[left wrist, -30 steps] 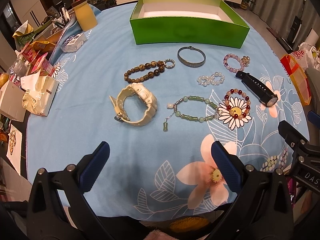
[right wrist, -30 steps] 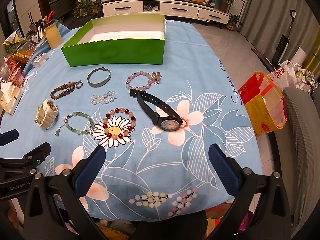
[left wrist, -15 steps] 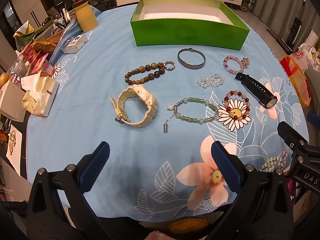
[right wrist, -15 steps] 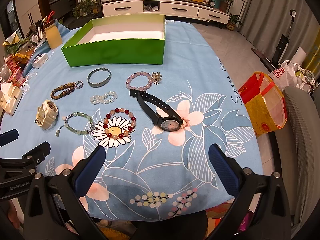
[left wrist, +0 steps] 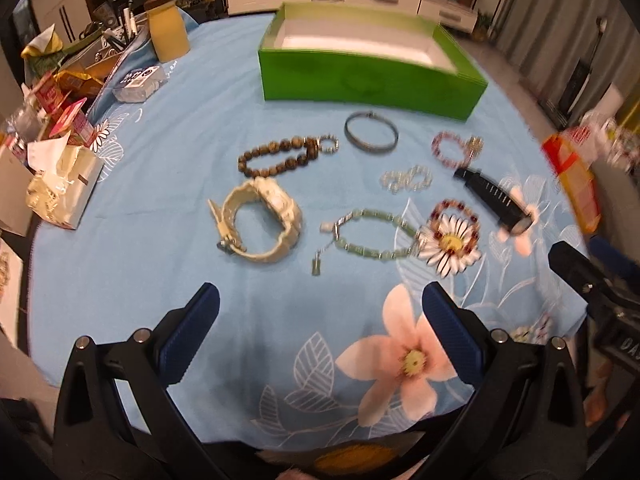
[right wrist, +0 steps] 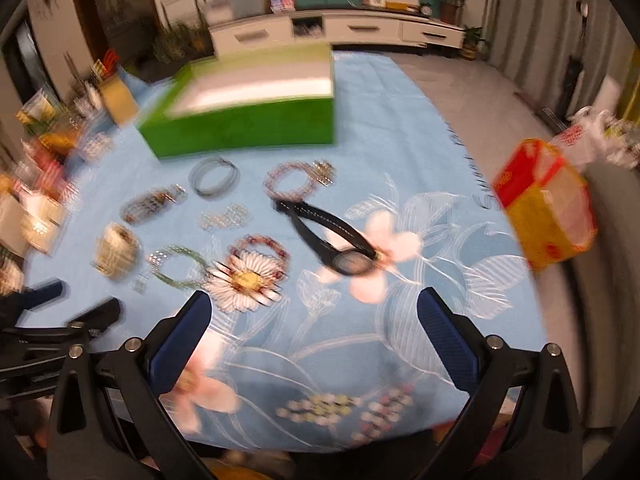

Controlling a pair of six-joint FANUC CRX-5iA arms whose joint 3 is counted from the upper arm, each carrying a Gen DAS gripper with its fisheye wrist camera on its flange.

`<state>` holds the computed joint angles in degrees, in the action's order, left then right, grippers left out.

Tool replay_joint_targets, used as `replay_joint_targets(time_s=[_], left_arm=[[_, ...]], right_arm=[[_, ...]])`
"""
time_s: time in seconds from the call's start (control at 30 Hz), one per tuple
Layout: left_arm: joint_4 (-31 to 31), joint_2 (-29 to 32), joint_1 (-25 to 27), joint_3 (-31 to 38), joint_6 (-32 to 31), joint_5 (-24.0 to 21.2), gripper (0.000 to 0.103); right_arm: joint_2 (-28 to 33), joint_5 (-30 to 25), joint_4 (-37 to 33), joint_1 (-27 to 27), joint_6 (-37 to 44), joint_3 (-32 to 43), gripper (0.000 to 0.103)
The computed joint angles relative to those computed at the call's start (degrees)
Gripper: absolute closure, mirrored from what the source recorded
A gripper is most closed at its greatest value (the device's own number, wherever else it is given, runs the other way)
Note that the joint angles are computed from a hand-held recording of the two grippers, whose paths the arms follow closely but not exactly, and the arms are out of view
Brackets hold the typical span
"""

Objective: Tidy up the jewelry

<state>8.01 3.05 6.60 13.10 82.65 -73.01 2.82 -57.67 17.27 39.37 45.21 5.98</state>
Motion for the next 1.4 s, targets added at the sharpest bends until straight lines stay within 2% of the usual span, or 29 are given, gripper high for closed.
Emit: replay_joint_targets(time_s=[0.07,0.13,0.2,0.23,0.27,0.33,0.43,0.5,0.73,0.77,0.8,0.93,1.17,1.4], left_arm=[[5.4,-2.2,2.4,-4.7,-3.5,4.4,0.002],[16.3,-4.3,6.0,-11.6,-11.2,8.7,0.002],[28.9,-5.2,9.3,-18.2,-20.0,9.6,0.002],[31.1,-5.4,10.2,-19.8,-22.3,9.5,0.002],[30.2,-5.8,10.1,-20.1,-22.8,10.1,0.002],[24.5,-5.8,9.5,-18.5,-21.1,10.1,0.002],[26.9,-5.1,10.6,-19.4,-21.6,9.0,0.002],[27.0,-5.1,10.9,-20.0,-20.9,10.0,0.002],[30.8,-5.6,11.3,-21.7,-24.6,11.2,0.002],[31.1,-5.6,11.3,-21.7,-24.8,11.2,0.004],[31.6,-5.4,11.3,-21.6,-25.1,11.1,0.008],[32.2,-4.7,10.4,-21.1,-26.7,11.4,0.015],[32.4,-1.9,7.4,-19.1,-32.1,9.1,0.047],[31.1,0.0,5.5,-17.2,-32.0,8.4,0.053]], right_arm=[[-2.1,5.2,1.1,-0.1,-0.6,-3.6,0.001],[-3.5,9.3,-1.5,-0.4,4.7,-5.5,0.001],[-4.3,11.9,-5.5,-1.0,10.1,-6.2,0.001],[-4.7,12.6,-8.8,-1.6,13.3,-6.4,0.001],[-4.6,12.3,-10.7,-2.1,14.6,-6.1,0.001],[-4.5,11.9,-12.5,-2.7,14.9,-5.9,0.001],[-3.6,9.9,-11.6,-3.1,12.5,-5.5,0.001],[-2.6,8.0,-9.5,-2.7,10.2,-5.1,0.001],[-1.4,7.4,-15.3,-3.6,13.5,-2.8,0.002],[-1.0,7.3,-16.5,-3.8,14.5,-2.2,0.007],[-0.8,7.2,-17.2,-3.8,15.1,-1.8,0.011],[0.4,6.2,-19.3,-3.9,17.4,-0.3,0.017],[2.5,4.8,-18.8,-3.5,22.2,1.7,0.040],[4.1,4.4,-18.6,-4.2,22.4,2.9,0.052]])
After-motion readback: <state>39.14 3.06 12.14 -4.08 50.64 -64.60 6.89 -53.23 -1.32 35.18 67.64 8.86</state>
